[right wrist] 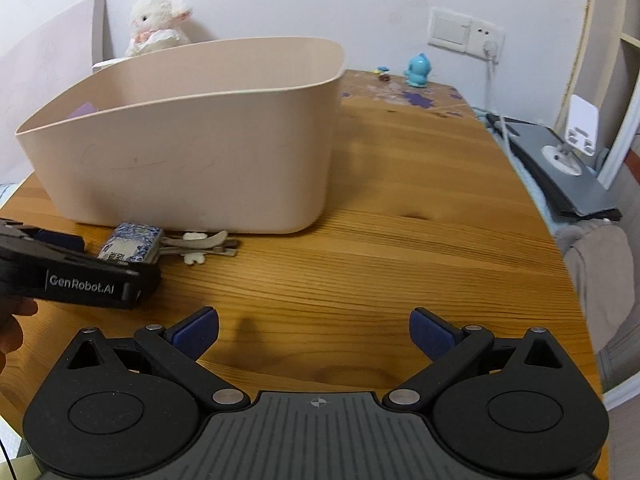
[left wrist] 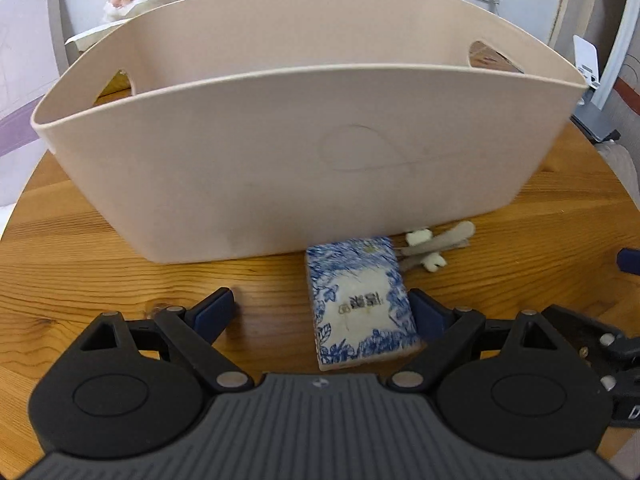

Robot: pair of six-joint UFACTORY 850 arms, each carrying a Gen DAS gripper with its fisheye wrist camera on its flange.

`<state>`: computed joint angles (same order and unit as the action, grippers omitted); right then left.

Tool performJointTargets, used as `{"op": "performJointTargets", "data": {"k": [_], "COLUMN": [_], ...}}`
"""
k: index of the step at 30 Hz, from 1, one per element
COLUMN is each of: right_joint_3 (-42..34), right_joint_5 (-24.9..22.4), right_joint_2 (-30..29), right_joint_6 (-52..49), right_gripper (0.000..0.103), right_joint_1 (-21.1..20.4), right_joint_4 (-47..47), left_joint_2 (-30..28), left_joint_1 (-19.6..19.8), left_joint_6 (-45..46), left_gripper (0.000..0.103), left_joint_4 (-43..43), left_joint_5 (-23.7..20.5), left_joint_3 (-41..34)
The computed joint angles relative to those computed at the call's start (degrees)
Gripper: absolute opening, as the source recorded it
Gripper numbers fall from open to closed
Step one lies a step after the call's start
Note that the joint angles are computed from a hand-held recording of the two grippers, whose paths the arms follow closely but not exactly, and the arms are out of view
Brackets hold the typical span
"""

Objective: Organize objects
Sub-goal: 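Grasp the porcelain-pattern tissue pack with the left tool while the right tool grasps the beige hair clip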

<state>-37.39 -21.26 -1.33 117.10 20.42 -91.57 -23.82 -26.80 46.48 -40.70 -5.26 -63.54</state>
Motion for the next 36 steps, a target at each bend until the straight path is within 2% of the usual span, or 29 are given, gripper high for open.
{"op": "performJointTargets", "data": {"k": [3, 4, 15, 20, 23, 27, 29, 31, 32, 33, 36], "right_joint_3": [-1.19, -1.66, -7.18, -9.85, -10.41, -10.47, -10.36, -10.19, -10.11, -10.06, -10.14], "right_joint_5": [0.53, 0.82, 2.40, -1.71, -3.77, -4.25, -4.73, -4.83, -4.76, -5.01, -4.74], "right_joint_2": [-1.59, -2.14, -8.76, -12.00, -13.27, -13.53, -13.32, -12.97, -12.77, -12.66, -12.36], "right_joint_6": [1.30, 1.56, 7.66, 9.70, 12.55, 14.67, 15.04, 15.19, 15.32, 15.09, 13.61], "right_gripper": [0.103, 0.103, 0.103, 0.103, 0.102, 0.090, 0.078, 0.061, 0.057, 0.054, 0.053], "right_joint_1": [0.69, 0.86, 2.35, 4.22, 5.19, 5.52, 5.83, 5.82, 5.78, 5.83, 5.86], "right_joint_4": [-1.55, -1.94, -7.06, -7.55, -10.06, -12.88, -13.00, -12.98, -12.94, -12.68, -11.41], "left_joint_2": [-0.24, -0.30, 0.14, -0.03, 0.76, 1.08, 1.21, 1.60, 1.88, 2.11, 2.51], "left_joint_1": [0.57, 0.84, 3.99, 4.87, 5.64, 5.71, 5.97, 6.19, 6.30, 6.34, 6.43], "left_joint_6": [-9.33, -9.78, 3.74, 3.38, 7.19, 8.93, 8.08, 13.74, 17.33, 18.52, 23.22], "left_gripper": [0.093, 0.093, 0.092, 0.087, 0.082, 0.069, 0.063, 0.054, 0.048, 0.048, 0.048], "left_joint_4": [8.83, 9.19, -4.33, -4.03, -7.56, -9.70, -8.95, -14.41, -17.80, -18.78, -23.29], "left_joint_5": [-0.26, -0.36, 0.78, 0.49, 0.48, 0.80, 0.60, 0.47, 0.32, 0.24, 0.26], "left_joint_3": [-0.51, -0.59, 0.47, -0.01, 0.72, 1.05, 1.04, 1.48, 1.85, 2.11, 2.68]}}
